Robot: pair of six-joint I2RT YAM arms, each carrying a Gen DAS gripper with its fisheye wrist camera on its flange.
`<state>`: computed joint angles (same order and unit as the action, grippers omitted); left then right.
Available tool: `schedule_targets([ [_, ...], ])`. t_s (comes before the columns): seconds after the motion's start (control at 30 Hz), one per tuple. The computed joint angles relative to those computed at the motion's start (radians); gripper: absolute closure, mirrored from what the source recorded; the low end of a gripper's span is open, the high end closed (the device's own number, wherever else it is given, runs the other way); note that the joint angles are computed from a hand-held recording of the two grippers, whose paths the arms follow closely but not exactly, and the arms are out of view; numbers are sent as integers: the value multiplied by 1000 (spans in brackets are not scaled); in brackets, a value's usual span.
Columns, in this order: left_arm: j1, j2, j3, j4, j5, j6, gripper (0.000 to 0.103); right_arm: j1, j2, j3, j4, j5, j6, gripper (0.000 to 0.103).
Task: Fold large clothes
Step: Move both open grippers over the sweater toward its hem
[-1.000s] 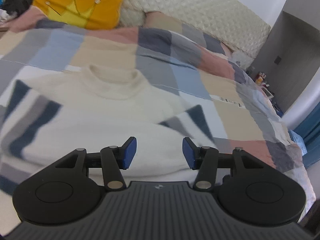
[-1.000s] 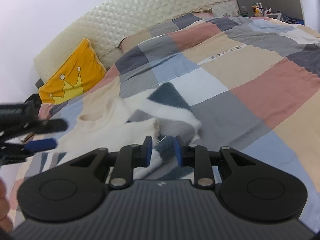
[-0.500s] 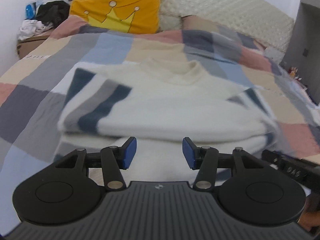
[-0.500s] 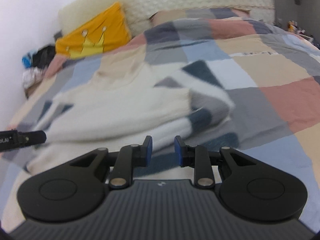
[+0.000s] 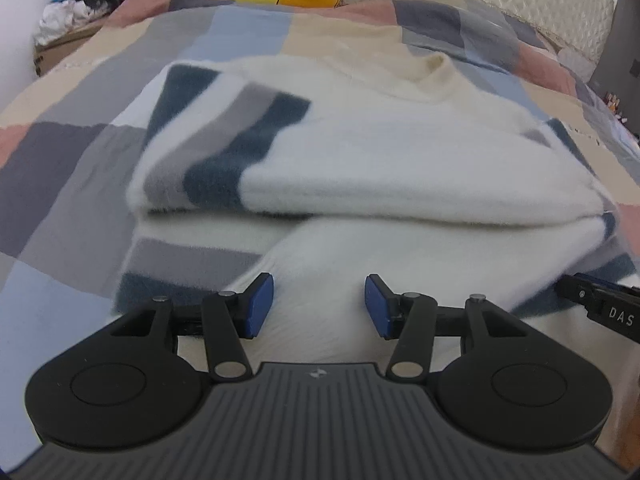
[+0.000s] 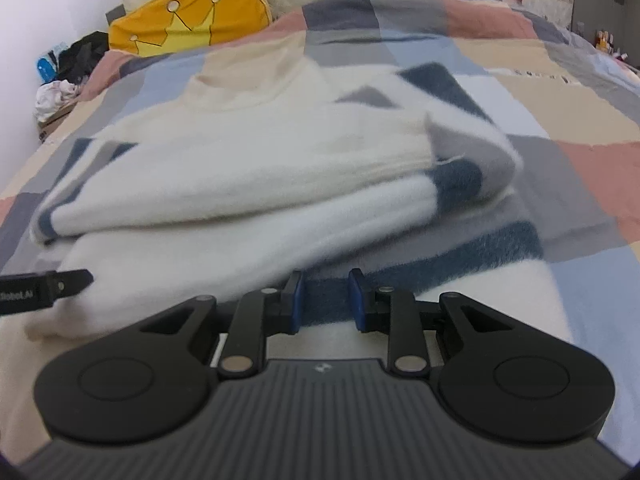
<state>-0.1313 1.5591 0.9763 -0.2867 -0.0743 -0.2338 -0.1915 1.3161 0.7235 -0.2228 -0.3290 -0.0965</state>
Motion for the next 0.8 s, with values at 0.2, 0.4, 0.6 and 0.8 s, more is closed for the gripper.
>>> schedule_targets([
  [0.2, 36, -39, 0, -39, 57, -27, 46, 4, 4, 0, 0, 3, 6, 75],
  [0.4, 91, -202, -90, -100, 111, -74, 46, -62, 17, 45, -110, -104, 2, 75],
  [0.6, 88, -408, -170, -208, 84, -100, 46, -107, -54, 30, -204, -143, -47, 77],
  [0.8, 85, -629, -246, -342, 87, -137, 46, -200, -136, -2, -334, -200, -122, 77],
])
